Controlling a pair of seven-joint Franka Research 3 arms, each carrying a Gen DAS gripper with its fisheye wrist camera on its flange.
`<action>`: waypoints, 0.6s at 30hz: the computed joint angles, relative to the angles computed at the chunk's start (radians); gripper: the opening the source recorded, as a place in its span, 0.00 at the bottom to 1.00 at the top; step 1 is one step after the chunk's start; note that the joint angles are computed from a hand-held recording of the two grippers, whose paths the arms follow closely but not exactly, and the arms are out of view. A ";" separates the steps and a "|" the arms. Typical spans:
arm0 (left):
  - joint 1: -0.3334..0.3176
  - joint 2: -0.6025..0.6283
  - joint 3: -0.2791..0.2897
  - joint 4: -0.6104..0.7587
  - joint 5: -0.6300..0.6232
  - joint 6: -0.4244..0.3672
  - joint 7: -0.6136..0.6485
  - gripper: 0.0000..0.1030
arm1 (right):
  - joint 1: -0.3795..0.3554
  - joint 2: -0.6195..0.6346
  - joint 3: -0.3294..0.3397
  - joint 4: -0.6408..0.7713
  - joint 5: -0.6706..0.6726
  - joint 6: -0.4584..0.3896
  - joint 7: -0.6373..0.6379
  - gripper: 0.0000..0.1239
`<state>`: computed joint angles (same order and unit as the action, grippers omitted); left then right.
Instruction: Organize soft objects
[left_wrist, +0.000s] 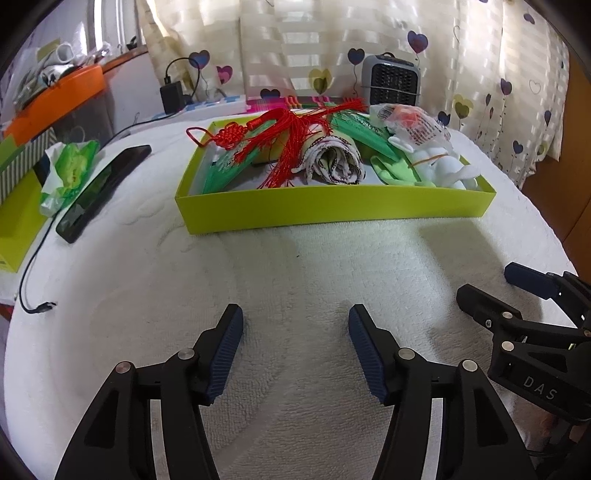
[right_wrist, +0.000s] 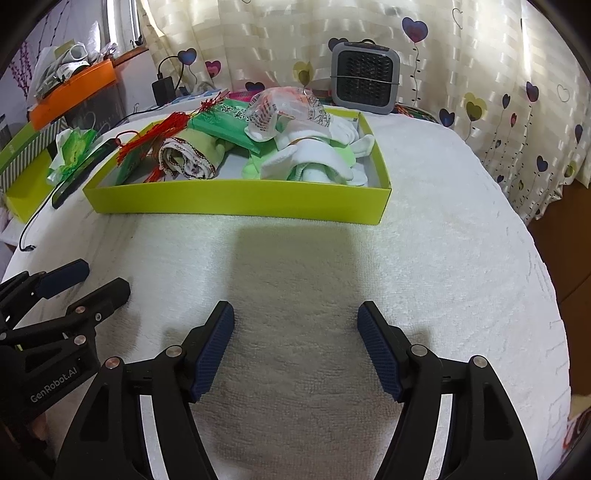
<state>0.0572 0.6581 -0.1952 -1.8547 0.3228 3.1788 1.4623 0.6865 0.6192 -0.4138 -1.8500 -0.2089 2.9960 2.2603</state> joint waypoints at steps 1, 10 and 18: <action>-0.004 0.000 0.004 0.001 0.001 0.000 -0.001 0.58 | -0.001 0.000 0.001 0.000 0.001 0.000 -0.001 0.57; -0.006 -0.001 0.007 0.001 0.004 0.000 -0.004 0.58 | -0.001 0.001 0.001 0.001 0.003 0.000 -0.003 0.57; -0.004 0.000 0.006 0.000 0.005 0.001 -0.005 0.58 | 0.000 0.001 0.001 0.001 0.005 0.000 -0.004 0.58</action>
